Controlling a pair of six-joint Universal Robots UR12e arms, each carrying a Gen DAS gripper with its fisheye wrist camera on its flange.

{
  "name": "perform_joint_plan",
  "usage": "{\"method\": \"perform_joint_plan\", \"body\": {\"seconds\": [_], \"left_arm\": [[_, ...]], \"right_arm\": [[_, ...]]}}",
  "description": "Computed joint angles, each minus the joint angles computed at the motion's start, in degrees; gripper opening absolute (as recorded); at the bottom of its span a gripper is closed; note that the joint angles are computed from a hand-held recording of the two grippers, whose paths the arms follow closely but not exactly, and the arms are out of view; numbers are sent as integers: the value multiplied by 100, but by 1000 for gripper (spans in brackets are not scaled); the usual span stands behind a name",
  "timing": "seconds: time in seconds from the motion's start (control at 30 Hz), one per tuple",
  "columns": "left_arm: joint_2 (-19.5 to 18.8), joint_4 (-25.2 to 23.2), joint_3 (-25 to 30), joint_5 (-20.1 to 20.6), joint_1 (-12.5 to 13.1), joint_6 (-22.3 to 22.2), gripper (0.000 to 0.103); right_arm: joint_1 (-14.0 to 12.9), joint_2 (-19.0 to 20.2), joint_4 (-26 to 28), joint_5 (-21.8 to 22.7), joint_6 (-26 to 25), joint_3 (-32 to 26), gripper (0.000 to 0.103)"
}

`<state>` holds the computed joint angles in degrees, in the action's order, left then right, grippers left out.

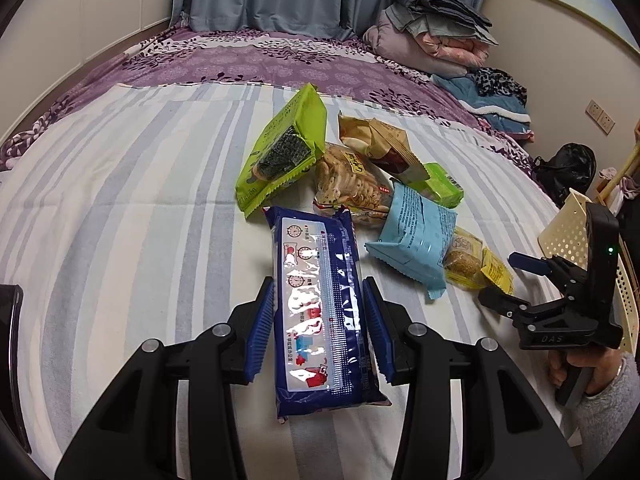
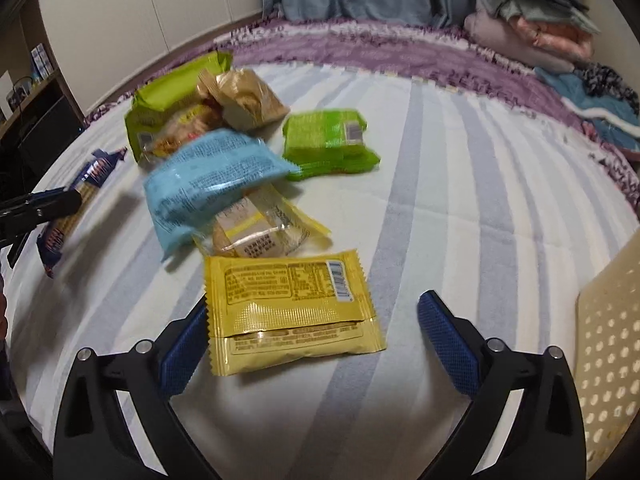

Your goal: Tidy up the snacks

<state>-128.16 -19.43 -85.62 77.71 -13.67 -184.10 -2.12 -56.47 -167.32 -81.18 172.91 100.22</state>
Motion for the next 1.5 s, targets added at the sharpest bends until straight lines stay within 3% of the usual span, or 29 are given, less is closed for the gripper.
{"method": "perform_joint_plan", "body": {"seconds": [0.07, 0.1, 0.23, 0.27, 0.33, 0.4, 0.73, 0.87, 0.97, 1.03, 1.1, 1.13, 1.2, 1.3, 1.5], "left_arm": [[-2, -2, 3, 5, -1, -10, 45], [-5, -10, 10, 2, 2, -20, 45], [-10, -8, 21, 4, 2, -35, 45], [-4, 3, 17, -1, 2, -30, 45], [9, 28, 3, -10, 9, -28, 45], [25, 63, -17, -20, 16, -35, 45], [91, 198, -62, -46, -5, 24, 45], [104, 210, -69, -32, -19, 29, 45], [104, 206, -66, -29, -21, 24, 45], [107, 211, -67, -11, -24, 12, 45], [116, 213, -76, 6, -15, -5, 45], [111, 209, -66, 20, -14, -17, 45], [106, 200, -59, 16, -6, -30, 45], [101, 198, -60, -15, -2, -5, 45], [81, 172, -69, -44, 1, 2, 45]], "right_arm": [[81, 2, -14, -305, -56, -7, 94], [112, 3, -49, -420, -59, -2, 86], [98, -56, -163, -417, 197, 73, 56], [70, -82, -217, -335, 298, 115, 53], [20, -127, -223, -157, 485, 169, 35], [-1, -166, -365, -138, 653, 246, 30], [-80, -373, -967, 263, 1040, 507, 29], [24, -323, -847, -107, 817, 432, 29], [-50, -283, -579, 404, 878, 385, 34], [-82, -297, -684, 720, 854, 450, 61], [-81, -335, -840, 847, 775, 537, 75], [-66, -352, -913, 799, 746, 570, 87], [-34, -363, -1036, 602, 753, 610, 97], [-40, -318, -895, 473, 742, 542, 97], [-97, -106, -479, 723, 559, 242, 97]]}}
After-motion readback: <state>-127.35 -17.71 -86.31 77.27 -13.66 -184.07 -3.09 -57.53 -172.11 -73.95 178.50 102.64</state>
